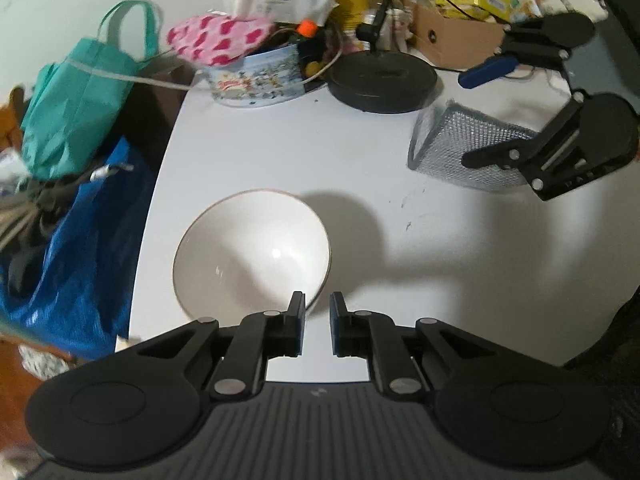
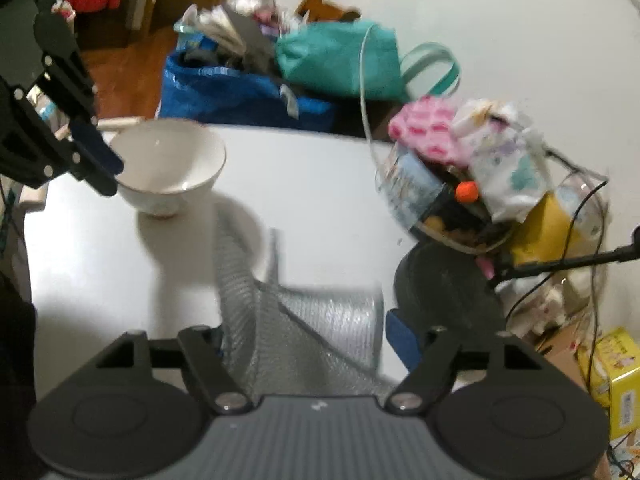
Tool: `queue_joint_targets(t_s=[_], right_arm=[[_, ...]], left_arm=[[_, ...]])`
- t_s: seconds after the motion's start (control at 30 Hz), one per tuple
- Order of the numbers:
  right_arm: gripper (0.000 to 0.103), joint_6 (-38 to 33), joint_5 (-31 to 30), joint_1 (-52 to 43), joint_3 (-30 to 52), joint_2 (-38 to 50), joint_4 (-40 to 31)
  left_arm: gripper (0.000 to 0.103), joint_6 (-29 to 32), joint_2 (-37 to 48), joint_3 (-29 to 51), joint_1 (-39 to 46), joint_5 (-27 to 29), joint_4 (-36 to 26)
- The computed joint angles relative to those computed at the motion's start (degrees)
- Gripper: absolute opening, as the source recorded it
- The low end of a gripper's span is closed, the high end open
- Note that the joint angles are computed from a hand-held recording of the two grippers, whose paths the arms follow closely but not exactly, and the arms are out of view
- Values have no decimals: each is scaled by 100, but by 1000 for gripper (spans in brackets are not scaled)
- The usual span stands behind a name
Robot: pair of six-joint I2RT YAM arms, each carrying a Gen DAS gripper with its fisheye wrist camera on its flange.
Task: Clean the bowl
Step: 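Set the bowl down and open the left tool while the right tool lowers the cloth, then release the mesh cloth onto the table beside the bowl with the right tool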
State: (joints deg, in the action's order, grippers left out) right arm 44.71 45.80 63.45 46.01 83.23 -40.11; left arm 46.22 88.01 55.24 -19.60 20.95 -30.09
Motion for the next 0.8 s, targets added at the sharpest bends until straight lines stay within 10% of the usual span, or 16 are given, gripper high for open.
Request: queue_joint_targets(t_s=[0.3, 0.8], right_arm=[[84, -826, -752, -329, 130, 408, 815], [86, 752, -602, 284, 293, -588, -89]], left_arm=[[11, -365, -206, -83, 94, 14, -185], [11, -1800, 71, 391, 403, 101, -646]])
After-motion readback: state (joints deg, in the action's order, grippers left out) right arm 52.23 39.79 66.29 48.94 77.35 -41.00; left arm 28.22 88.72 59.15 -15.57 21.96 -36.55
